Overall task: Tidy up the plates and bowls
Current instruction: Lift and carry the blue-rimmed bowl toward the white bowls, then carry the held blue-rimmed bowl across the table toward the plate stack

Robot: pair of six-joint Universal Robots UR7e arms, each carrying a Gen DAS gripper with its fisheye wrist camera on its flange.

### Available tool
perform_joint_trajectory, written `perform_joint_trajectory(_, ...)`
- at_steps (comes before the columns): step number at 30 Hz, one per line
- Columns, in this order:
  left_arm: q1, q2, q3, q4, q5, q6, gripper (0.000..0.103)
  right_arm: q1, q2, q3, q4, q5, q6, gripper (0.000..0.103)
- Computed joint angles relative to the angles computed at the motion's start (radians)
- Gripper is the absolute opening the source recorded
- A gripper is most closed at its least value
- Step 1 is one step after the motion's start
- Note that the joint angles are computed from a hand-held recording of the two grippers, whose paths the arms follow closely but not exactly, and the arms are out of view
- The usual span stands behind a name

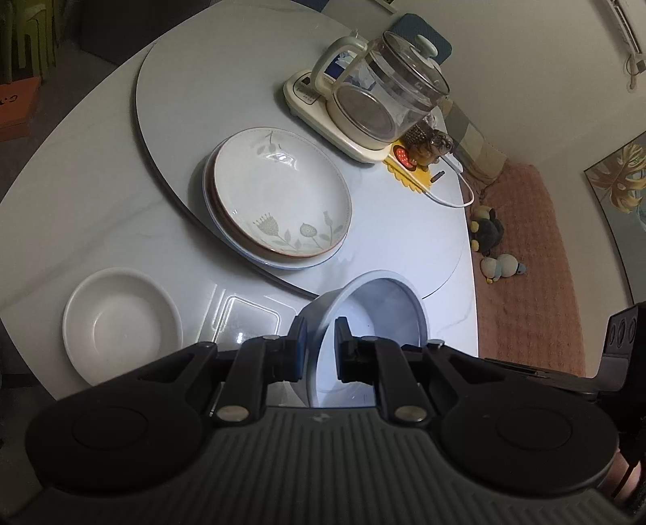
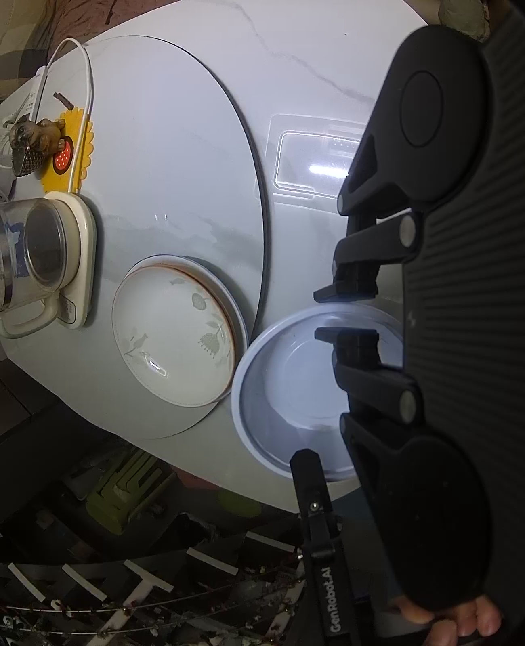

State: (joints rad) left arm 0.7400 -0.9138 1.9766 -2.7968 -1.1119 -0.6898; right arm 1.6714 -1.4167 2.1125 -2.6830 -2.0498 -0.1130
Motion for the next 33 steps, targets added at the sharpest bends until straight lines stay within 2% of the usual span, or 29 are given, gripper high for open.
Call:
perform_joint_trajectory(13, 0.077, -0.118, 0.078, -0.029, -0.028, 0.104, 0.015, 0.091, 0.112, -0.015, -0.027, -0.043, 0.108, 0.016)
perform_joint_trajectory(16, 0.096, -0.149, 0.089, -0.03, -0.026, 0.117, 0.015, 0.102, 0.142, -0.019, -0.044, -0.03, 0.13, 0.016)
perform_joint_trajectory(25, 0.174, -0.182, 0.106, -0.046, -0.011, 0.151, 0.015, 0.121, 0.261, -0.046, -0.129, -0.01, 0.1, 0.015)
perform_joint_trajectory(33, 0.244, -0.155, 0.107, -0.051, -0.013, 0.187, 0.015, 0.11, 0.361, -0.047, -0.226, -0.027, 0.083, 0.016)
